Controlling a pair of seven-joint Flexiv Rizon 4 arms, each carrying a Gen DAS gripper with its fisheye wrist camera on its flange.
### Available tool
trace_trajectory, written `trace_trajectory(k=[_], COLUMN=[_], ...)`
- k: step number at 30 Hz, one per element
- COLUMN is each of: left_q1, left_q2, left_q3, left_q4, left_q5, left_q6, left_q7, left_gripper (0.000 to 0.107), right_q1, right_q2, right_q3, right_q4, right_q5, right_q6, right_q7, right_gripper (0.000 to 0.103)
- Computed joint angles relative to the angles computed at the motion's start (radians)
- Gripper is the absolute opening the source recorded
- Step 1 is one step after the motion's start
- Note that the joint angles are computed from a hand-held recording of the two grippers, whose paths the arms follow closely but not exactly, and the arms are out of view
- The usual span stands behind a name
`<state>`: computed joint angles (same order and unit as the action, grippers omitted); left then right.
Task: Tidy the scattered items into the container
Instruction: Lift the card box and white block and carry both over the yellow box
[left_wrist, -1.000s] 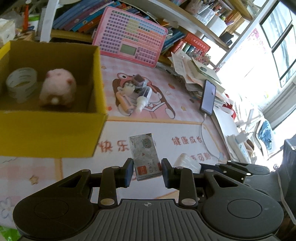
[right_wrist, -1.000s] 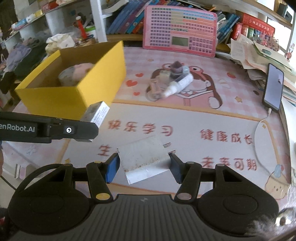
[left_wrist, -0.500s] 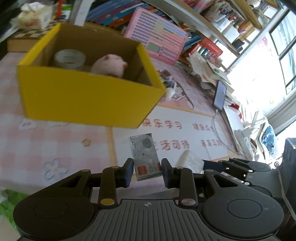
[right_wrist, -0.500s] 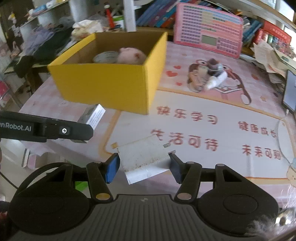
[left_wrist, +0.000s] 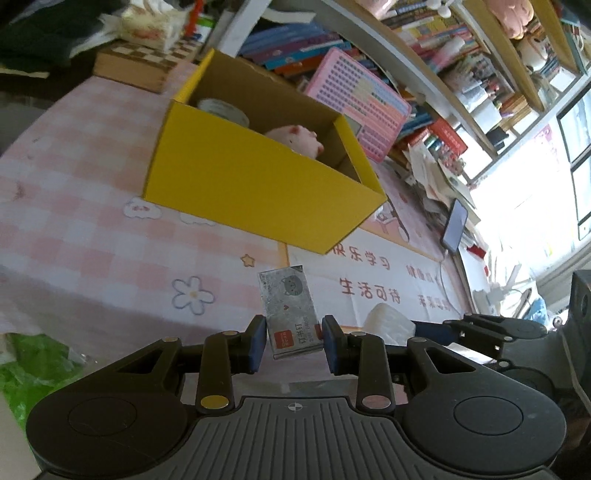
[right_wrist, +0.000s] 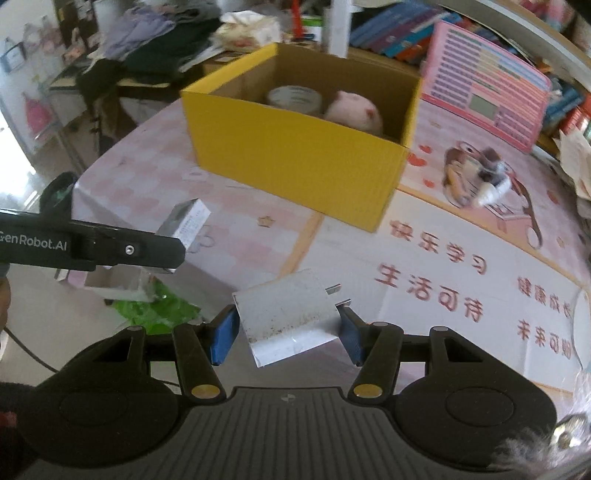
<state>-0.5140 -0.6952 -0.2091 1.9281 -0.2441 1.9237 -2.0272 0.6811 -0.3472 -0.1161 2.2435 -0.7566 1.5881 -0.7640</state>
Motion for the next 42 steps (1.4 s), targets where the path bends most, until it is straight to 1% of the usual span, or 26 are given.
trace_trajectory(k=[4, 8, 10, 14, 16, 18, 21, 25, 29, 35, 38, 42], left_q1=[-0.020, -0.059, -0.055, -0.103, -0.117, -0.109, -0.071, -0.071, -0.076, -0.056, -0.073, -0.121], left_q2=[0.011, 0.026, 0.030, 0.032, 0.031, 0.026, 0.013, -0.005, -0.017, -0.029, -0.038, -0.055], left_q3=[0.025, 0.067, 0.063, 0.107, 0.118, 0.108, 0.072, 0.073, 0.081, 0.076, 0.103, 0.168], left_q4=[0.037, 0.057, 0.063, 0.059, 0.053, 0.046, 0.025, -0.005, -0.037, -0.103, -0.149, -0.203], left_q5=[-0.023, -0.064, -0.059, -0.093, -0.109, -0.114, -0.092, -0.097, -0.108, -0.104, -0.128, -0.197], left_q6=[0.045, 0.044, 0.046, 0.067, 0.077, 0.084, 0.090, 0.119, 0.132, 0.121, 0.114, 0.112], left_q7=[-0.027, -0.027, -0.022, 0.001, 0.015, 0.022, 0.027, 0.037, 0.061, 0.109, 0.145, 0.216], left_gripper=[0.031, 0.031, 0.031, 0.031, 0.031, 0.031, 0.031, 0.031, 0.031, 0.031, 0.031, 0.031], right_q1=[-0.053, -0.057, -0.048, -0.006, -0.009, -0.014, -0.016, -0.002, -0.027, -0.115, -0.155, -0.173], right_q2=[-0.022, -0.029, -0.026, -0.020, -0.024, -0.026, -0.027, -0.023, -0.027, -0.061, -0.087, -0.123], right_q3=[0.102, 0.124, 0.120, 0.067, 0.068, 0.070, 0.062, 0.027, 0.036, 0.135, 0.184, 0.199], right_q4=[-0.036, -0.056, -0.056, -0.050, -0.055, -0.061, -0.073, -0.079, -0.101, -0.185, -0.241, -0.311], right_q5=[0.052, 0.074, 0.077, 0.045, 0.047, 0.048, 0.042, 0.017, 0.024, 0.126, 0.187, 0.234], right_q6=[-0.033, -0.043, -0.039, -0.021, -0.020, -0.024, -0.025, -0.015, -0.007, 0.003, 0.011, 0.029], right_q7=[-0.079, -0.124, -0.130, -0.121, -0.127, -0.139, -0.149, -0.146, -0.166, -0.256, -0.316, -0.393], right_gripper=[0.056, 0.056, 0.056, 0.056, 0.056, 0.056, 0.056, 0.056, 0.056, 0.056, 0.056, 0.056])
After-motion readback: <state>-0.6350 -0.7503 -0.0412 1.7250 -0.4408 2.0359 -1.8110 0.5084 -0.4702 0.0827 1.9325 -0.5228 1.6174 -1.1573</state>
